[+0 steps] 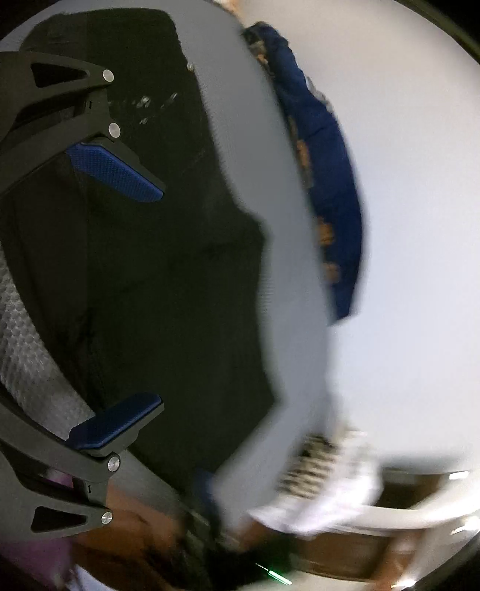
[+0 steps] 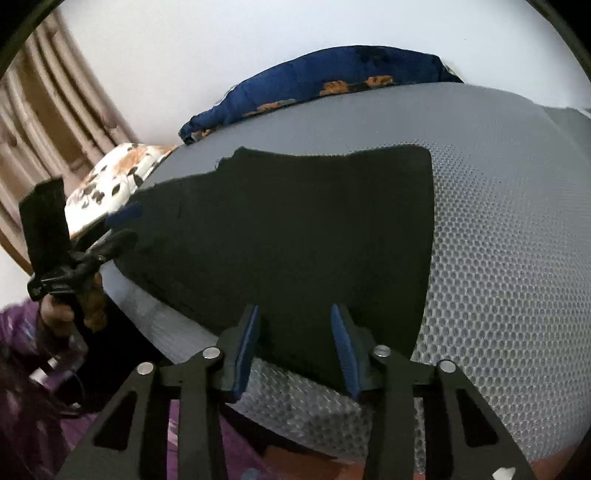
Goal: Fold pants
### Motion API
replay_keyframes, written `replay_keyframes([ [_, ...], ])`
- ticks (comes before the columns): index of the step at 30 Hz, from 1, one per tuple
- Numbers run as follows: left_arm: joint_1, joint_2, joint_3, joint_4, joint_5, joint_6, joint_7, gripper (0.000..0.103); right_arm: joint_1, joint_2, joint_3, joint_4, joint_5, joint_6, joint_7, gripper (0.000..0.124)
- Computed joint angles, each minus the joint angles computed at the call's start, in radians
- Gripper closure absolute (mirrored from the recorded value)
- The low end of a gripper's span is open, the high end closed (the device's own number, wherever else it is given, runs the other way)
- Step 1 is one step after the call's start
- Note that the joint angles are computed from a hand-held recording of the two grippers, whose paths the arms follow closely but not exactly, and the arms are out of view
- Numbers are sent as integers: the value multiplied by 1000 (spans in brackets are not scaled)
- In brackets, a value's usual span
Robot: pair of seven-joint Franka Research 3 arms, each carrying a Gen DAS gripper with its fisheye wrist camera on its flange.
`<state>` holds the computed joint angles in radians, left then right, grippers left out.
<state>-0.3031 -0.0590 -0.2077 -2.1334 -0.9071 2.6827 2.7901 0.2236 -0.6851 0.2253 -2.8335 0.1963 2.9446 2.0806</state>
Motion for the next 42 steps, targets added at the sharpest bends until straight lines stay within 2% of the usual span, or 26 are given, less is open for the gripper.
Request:
replay_keyframes([
  [1, 0, 8, -7, -9, 59, 6, -38, 2, 1, -10, -3, -9, -2, 1, -5, 89],
  [4, 4, 4, 5, -33, -25, -10, 27, 2, 25, -40, -33, -29, 3, -17, -37, 93],
  [5, 8, 5, 6, -28, -22, -15, 12, 2, 38, -43, -49, -28, 19, -17, -40, 89],
  [7, 14, -5, 11, -22, -56, 3, 3, 2, 93, -54, -104, -37, 74, 45, -57, 89],
  [8, 16, -15, 18, -19, -102, 13, 31, 2, 95, -61, -101, -44, 89, 87, -56, 88],
  [9, 20, -28, 27, -15, -136, 17, 48, 2, 79, -65, -85, -44, 92, 112, -53, 82],
  [10, 24, -36, 33, -11, -146, 24, 47, 2, 55, -59, -66, -35, 87, 104, -52, 78],
  [11, 35, -47, 45, -5, -148, 42, 37, 2, 20, -45, -38, -13, 101, 53, -75, 74],
  [12, 41, -51, 51, 2, -139, 53, 22, 2, -11, -20, -28, 27, 44, -54, -58, 76],
  [13, 52, -57, 63, 10, -128, 61, 3, 2, -9, 11, -44, 59, -28, -122, -26, 77],
  [14, 66, -58, 79, 23, -116, 55, -21, 2, -17, 20, -33, 76, -30, -134, -23, 77],
  [15, 83, -57, 97, 40, -111, 43, -46, 2, -19, 26, -12, 92, 26, -90, -55, 77],
  [16, 99, -54, 111, 55, -110, 32, -67, 2, -8, 37, -11, 108, 13, -62, -49, 77],
  [18, 145, -25, 141, 107, -95, 13, -127, 1, -12, 110, 27, 215, -40, -51, -76, 75],
  [20, 193, 21, 152, 162, -44, -9, -205, 1, 14, 198, 37, 313, -66, -54, -107, 69],
  [21, 226, 59, 163, 214, -8, -78, -268, 1, 25, 249, 44, 366, -79, -52, -117, 65],
  [23, 290, 147, 176, 336, 11, -273, -347, 1, 48, 325, 55, 437, -99, -35, -122, 62],
  [25, 337, 221, 172, 422, 24, -371, -401, 1, 79, 405, 45, 507, -96, -28, -127, 59],
  [27, 388, 319, 157, 539, 21, -512, -444, 1, 122, 467, 22, 558, -65, -24, -132, 59],
  [29, 445, 404, 125, 647, -2, -686, -436, 1, 185, 510, -16, 585, 16, -5, -175, 59],
  [31, 462, 495, 101, 770, 78, -805, -447, 1, 197, 531, -16, 604, 13, -22, -171, 59],
  [33, 442, 539, 90, 814, 178, -794, -458, 1, 203, 541, -12, 617, -7, -55, -155, 59],
  [35, 467, 587, 55, 854, 171, -804, -447, 1, 209, 553, -15, 630, -13, -69, -141, 59],
  [36, 474, 610, 50, 887, 150, -835, -444, 1, 209, 547, -15, 624, -19, -73, -121, 59],
  [39, 532, 729, -50, 1049, 170, -1016, -486, 1, 216, 537, -29, 607, 10, -62, -105, 59],
  [42, 516, 761, -73, 1113, 228, -1072, -448, 1, 242, 535, -55, 593, 113, -26, -139, 59],
])
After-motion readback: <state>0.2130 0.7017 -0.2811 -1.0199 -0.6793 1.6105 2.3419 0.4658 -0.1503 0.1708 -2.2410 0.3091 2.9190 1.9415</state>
